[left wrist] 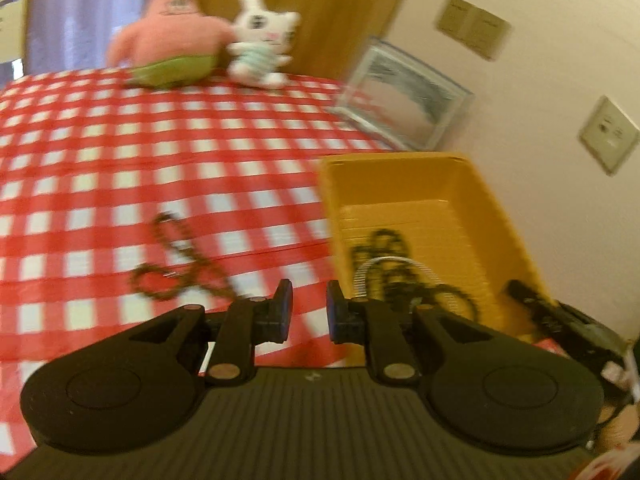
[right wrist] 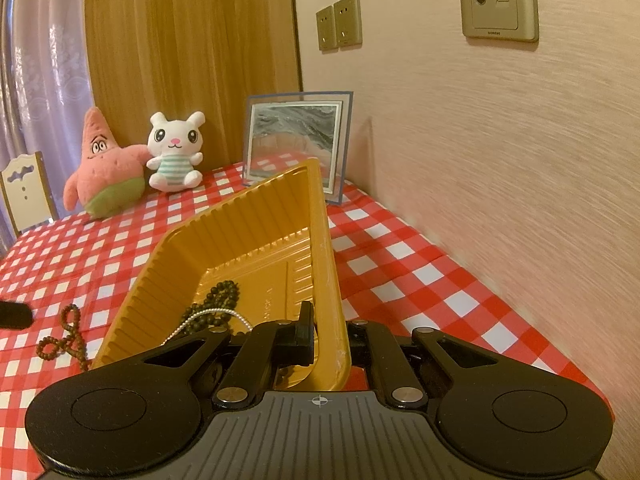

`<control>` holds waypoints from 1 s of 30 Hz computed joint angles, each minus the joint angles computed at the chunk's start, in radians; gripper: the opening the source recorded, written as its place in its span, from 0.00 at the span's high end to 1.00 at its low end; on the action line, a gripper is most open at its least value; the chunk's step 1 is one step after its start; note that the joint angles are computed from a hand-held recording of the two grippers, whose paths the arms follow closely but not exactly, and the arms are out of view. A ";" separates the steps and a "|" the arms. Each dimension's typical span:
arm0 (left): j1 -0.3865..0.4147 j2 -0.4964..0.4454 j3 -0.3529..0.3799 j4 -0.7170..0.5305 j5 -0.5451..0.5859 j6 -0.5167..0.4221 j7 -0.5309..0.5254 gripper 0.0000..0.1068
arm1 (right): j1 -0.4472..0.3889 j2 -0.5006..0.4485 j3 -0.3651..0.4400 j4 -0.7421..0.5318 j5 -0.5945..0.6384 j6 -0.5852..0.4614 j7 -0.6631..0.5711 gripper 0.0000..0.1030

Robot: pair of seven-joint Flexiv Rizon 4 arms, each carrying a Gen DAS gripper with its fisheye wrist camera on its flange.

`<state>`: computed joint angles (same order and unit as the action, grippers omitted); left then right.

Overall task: Organize jewelry
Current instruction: 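Lower the brown bead strand into the tray and open the left gripper, then return the left gripper to the second brown bead strand and close on it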

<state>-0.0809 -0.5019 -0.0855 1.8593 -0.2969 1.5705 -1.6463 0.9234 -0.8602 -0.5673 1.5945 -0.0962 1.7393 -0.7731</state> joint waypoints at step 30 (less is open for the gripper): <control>-0.132 -0.050 0.297 -0.045 0.362 -0.109 -0.189 0.86 | -0.010 -0.005 0.009 -0.011 -0.002 -0.004 0.002 0.94</control>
<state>-0.2127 -0.5516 0.2114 1.8144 0.0652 1.4619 -1.8354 0.9131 -0.8647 -0.5585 1.5840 -0.0981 1.7349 -0.7710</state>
